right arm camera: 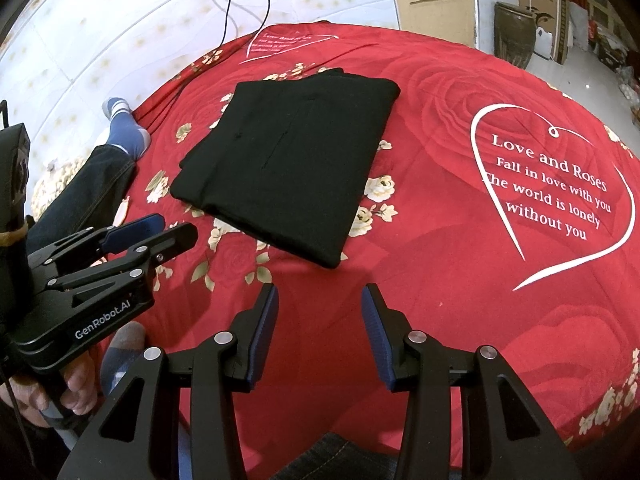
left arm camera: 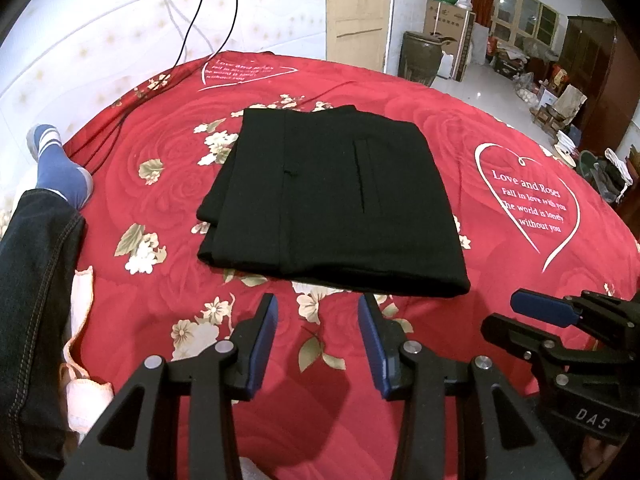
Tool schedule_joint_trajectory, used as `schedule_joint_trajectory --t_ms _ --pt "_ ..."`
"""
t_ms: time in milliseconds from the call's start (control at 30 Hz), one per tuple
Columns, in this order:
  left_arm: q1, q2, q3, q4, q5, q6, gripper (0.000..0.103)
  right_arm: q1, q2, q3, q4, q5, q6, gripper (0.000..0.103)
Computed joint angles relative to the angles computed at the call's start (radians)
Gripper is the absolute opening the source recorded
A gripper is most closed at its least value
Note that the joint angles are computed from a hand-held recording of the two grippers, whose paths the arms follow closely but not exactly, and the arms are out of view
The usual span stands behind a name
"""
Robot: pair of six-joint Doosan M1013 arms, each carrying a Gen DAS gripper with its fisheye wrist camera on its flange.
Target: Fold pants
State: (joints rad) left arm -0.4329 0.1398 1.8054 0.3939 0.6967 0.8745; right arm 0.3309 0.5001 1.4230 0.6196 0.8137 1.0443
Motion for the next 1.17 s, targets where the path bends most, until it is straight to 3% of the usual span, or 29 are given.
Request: schedule_joint_trajectory --t_ms 1167 --pt "-0.005 0.002 -0.002 0.035 0.009 -0.025 0.044 0.001 0.001 -0.002 -0.006 0.003 0.005 0.044"
